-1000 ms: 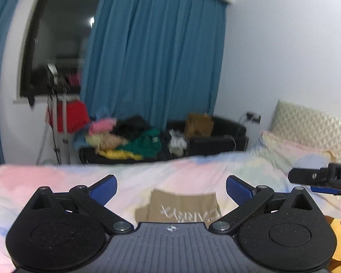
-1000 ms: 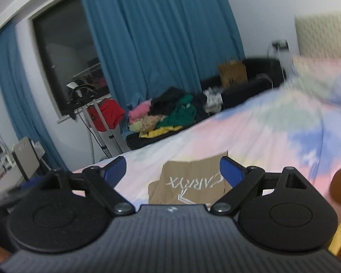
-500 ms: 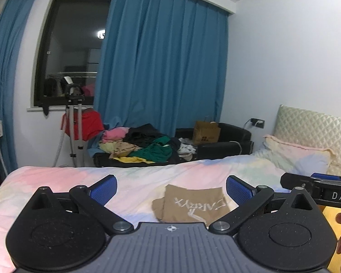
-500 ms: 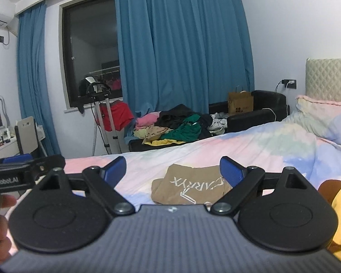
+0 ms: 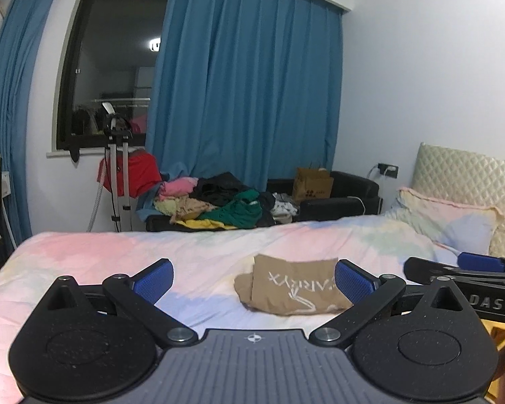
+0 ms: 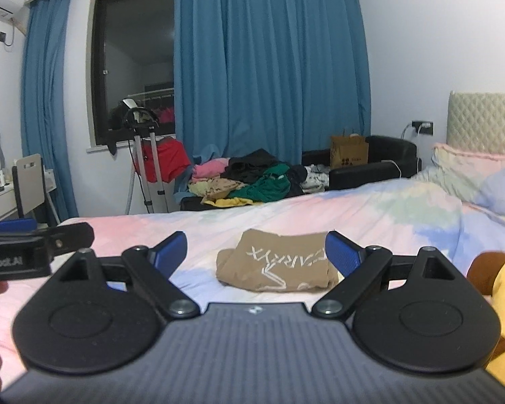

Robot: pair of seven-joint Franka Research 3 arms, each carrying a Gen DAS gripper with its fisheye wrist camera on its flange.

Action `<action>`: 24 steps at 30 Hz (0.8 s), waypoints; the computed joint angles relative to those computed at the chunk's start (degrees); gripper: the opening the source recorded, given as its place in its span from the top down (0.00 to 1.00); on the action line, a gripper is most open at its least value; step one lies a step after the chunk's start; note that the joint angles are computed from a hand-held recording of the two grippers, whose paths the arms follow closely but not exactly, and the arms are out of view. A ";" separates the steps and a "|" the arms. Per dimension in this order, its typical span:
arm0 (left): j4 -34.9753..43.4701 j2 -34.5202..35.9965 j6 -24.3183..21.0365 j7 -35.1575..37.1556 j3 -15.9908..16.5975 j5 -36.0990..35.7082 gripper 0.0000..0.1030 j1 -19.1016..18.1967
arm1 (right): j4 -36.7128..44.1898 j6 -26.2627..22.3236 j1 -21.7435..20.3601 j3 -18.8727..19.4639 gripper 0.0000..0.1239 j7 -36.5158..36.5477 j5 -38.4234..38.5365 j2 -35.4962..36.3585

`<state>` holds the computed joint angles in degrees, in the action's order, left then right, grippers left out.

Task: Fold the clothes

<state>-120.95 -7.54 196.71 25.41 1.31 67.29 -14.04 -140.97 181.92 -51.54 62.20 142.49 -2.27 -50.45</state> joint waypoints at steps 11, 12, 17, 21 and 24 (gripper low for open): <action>-4.83 3.35 1.18 19.52 -7.24 -17.75 0.00 5.47 | -2.05 4.41 -7.21 8.89 0.27 3.96 2.40 -2.27; -4.88 3.72 1.05 20.21 -7.36 -18.42 0.00 5.53 | -2.06 4.94 -7.63 9.21 0.27 4.03 2.58 -2.43; -4.75 5.19 0.73 22.54 -8.23 -20.60 0.00 5.74 | -2.03 6.08 -8.88 10.43 0.27 3.58 3.31 -1.61; -5.96 5.33 1.33 27.71 -9.80 -26.10 0.00 6.33 | -1.62 5.16 -9.18 11.03 0.27 2.66 3.02 -0.85; -7.10 5.08 1.62 32.65 -10.90 -31.11 0.00 6.62 | -1.37 4.48 -9.14 11.30 0.27 2.56 2.97 -1.25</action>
<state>-128.06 -2.46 198.33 58.06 -9.59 36.18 -7.42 -142.34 186.39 -60.67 73.51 145.05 0.70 -51.70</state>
